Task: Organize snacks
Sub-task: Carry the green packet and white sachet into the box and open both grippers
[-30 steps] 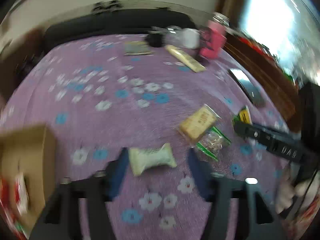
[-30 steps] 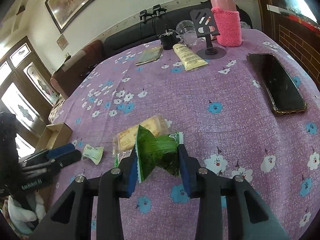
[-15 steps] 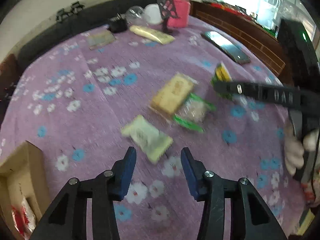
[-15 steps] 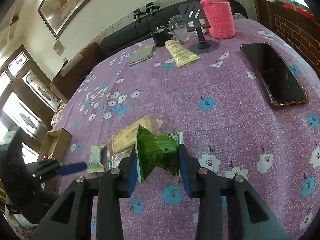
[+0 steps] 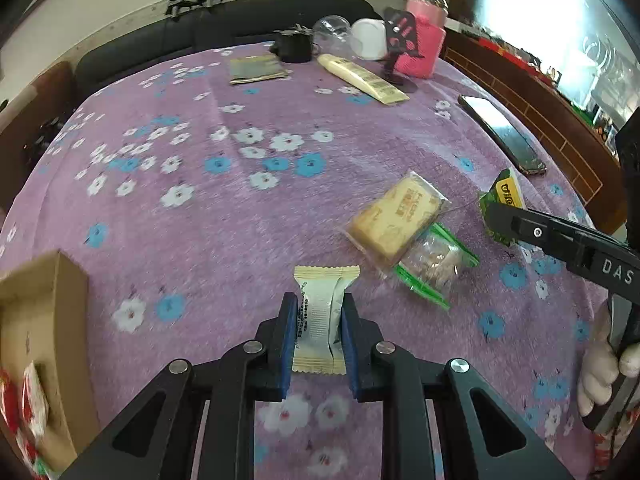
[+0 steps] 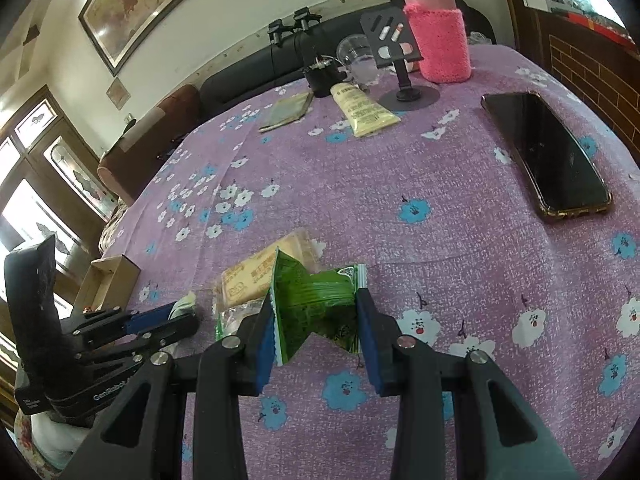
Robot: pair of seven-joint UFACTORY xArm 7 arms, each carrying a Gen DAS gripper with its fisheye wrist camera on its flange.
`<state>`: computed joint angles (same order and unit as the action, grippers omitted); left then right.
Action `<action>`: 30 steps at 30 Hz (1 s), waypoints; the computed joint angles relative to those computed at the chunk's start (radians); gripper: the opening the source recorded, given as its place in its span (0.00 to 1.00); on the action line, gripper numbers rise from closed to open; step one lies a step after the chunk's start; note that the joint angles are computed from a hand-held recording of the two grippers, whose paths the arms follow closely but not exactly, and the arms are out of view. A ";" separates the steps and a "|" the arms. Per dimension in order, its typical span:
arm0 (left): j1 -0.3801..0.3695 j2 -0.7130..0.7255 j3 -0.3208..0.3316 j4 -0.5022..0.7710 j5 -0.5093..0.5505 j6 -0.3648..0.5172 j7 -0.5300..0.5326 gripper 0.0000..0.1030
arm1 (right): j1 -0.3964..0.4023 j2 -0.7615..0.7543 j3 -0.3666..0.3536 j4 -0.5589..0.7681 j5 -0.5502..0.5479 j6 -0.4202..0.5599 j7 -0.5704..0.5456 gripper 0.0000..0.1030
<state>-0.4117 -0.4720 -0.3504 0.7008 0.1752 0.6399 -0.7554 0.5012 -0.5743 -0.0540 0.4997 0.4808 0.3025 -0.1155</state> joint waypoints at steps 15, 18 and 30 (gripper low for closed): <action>-0.033 -0.775 0.020 -0.300 -0.140 0.215 -0.138 0.20 | 0.028 -0.034 0.085 -0.030 -0.072 -0.043 0.050 0.34; -0.005 -0.953 0.015 -0.314 -0.127 0.393 -0.126 0.21 | 0.010 -0.055 0.146 -0.025 -0.132 -0.020 0.111 0.34; 0.064 -1.322 0.003 -0.419 -0.194 0.682 -0.047 0.21 | 0.217 0.054 0.288 0.160 -0.158 0.039 0.232 0.35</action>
<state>-0.3474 -1.7944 -0.3476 0.2814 -0.0191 1.3218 -0.8025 0.7181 -0.5202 0.2339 0.6597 0.3225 0.3418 0.1169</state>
